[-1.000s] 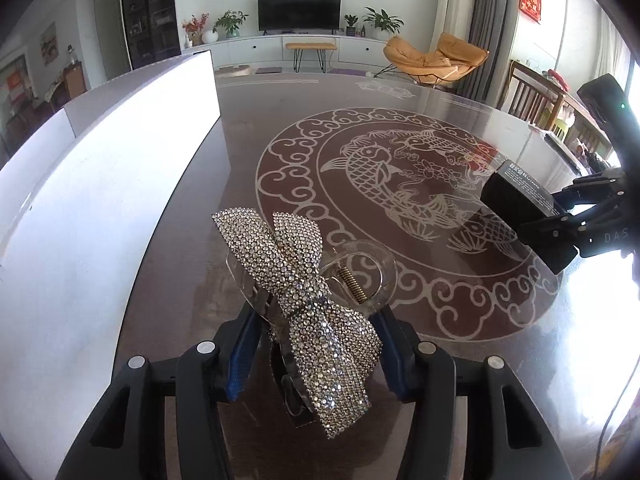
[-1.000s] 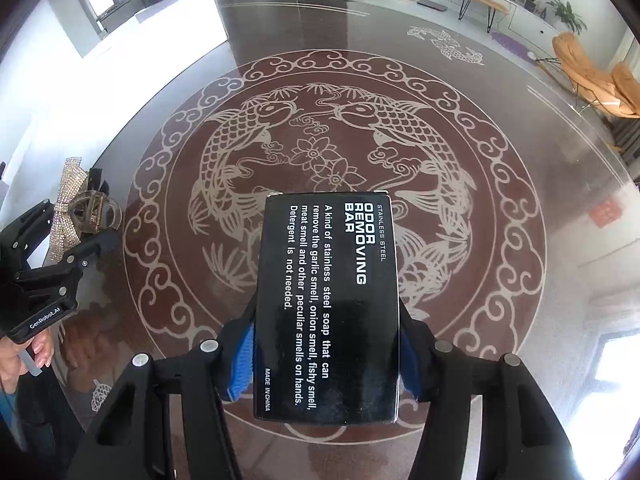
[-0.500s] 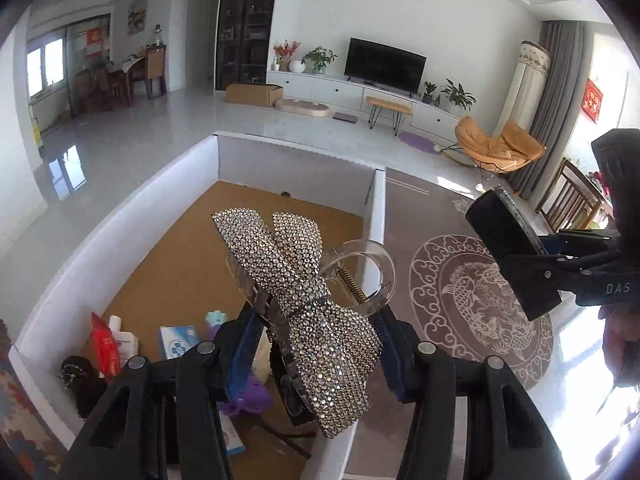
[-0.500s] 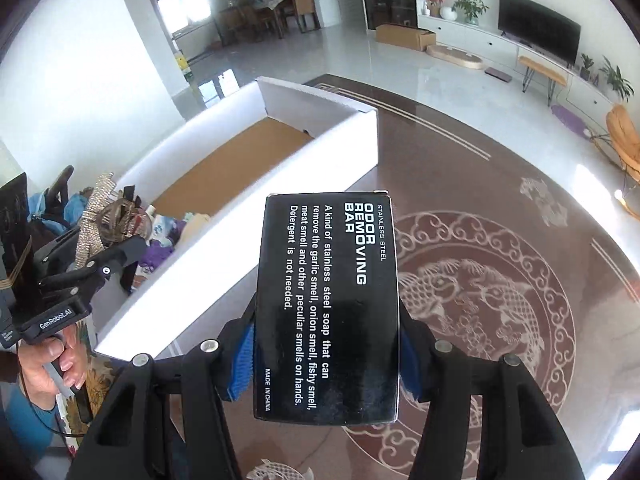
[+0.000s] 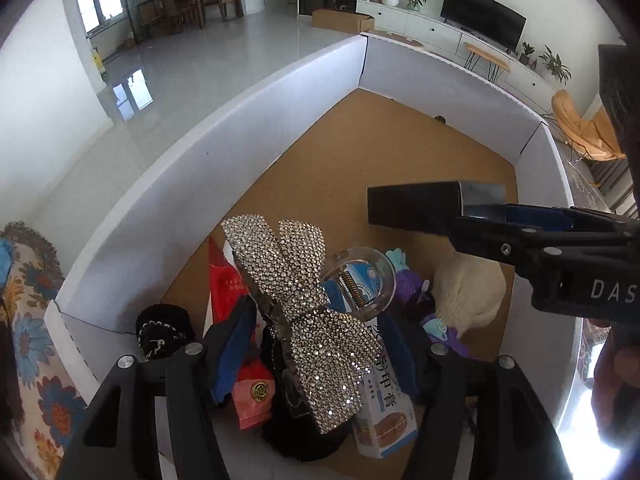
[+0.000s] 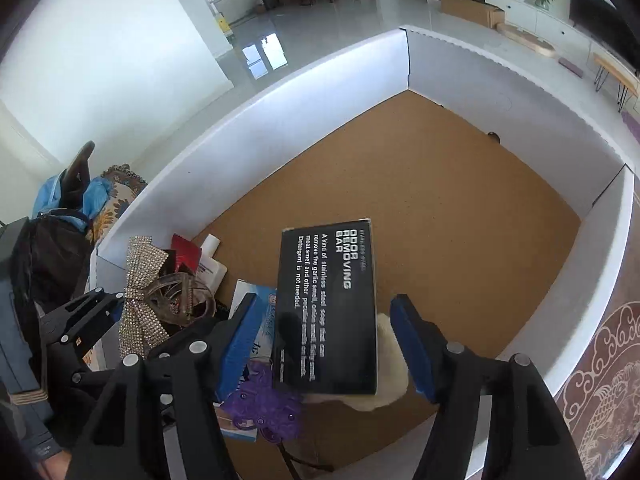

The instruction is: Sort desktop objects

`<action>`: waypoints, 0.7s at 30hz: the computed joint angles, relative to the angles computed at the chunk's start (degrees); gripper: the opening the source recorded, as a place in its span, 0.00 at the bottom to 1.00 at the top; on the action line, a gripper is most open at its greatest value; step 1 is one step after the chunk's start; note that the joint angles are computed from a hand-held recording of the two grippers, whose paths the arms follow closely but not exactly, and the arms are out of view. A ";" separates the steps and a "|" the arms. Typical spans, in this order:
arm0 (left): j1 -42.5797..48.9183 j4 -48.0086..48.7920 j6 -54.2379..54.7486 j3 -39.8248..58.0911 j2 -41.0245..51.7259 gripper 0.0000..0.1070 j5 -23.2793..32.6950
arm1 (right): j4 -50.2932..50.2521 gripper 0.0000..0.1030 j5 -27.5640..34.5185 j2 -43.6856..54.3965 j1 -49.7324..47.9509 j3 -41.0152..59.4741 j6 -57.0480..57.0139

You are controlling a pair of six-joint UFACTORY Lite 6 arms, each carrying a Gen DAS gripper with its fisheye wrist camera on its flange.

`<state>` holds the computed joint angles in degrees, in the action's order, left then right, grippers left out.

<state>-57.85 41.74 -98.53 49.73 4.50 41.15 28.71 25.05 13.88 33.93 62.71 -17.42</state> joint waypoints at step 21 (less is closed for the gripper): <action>-21.47 4.16 -21.56 8.48 2.02 0.96 35.73 | -27.02 1.00 5.56 -31.63 -1.59 -16.86 21.55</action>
<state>-79.31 45.89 -120.09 58.21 6.51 76.88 1.69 30.61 -17.75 32.33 45.84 4.13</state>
